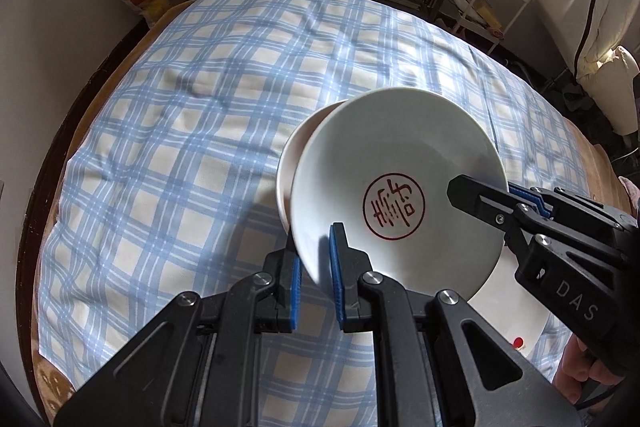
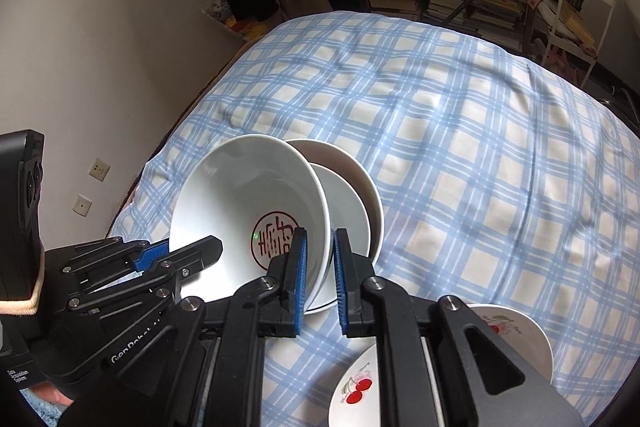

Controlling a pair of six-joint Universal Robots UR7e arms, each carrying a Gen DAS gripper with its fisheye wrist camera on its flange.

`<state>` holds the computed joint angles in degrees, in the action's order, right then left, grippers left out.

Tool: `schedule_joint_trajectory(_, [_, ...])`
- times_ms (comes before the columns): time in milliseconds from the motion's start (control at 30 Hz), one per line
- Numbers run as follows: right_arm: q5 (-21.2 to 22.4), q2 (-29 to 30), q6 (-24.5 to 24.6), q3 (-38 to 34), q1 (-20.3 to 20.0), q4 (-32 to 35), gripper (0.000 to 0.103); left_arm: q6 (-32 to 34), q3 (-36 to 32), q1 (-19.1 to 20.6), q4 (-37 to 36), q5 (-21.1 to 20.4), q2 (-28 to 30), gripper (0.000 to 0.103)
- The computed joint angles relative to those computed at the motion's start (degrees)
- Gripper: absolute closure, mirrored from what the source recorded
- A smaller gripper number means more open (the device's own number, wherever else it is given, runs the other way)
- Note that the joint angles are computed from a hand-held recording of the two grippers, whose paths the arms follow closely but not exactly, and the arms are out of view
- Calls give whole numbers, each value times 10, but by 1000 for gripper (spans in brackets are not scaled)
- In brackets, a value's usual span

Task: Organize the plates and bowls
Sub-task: 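Lift the logo bowl with both grippers and carry it over the nested bowls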

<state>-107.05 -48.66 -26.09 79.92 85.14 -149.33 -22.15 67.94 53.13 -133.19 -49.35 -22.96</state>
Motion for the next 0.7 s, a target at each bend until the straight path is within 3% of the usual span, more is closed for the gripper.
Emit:
schedule_joint_trajectory(233, [-17,14,-9,-1,-1,-31,89,4,-9,9,-23,-12,14,90])
schedule_joint_trajectory(367, [-12,22,-7,-10,-3,-33,89,0,-14,10,-27,8,23,90])
schedule_joint_trajectory(533, [-14,31,-5,-16,-8,-26,89,-4,-17,20,-29,-16,21,90])
schedule_joint_trajectory(700, [-13,29,0,-16,-12,-33,89,22,-24,15,-30,8,31,91])
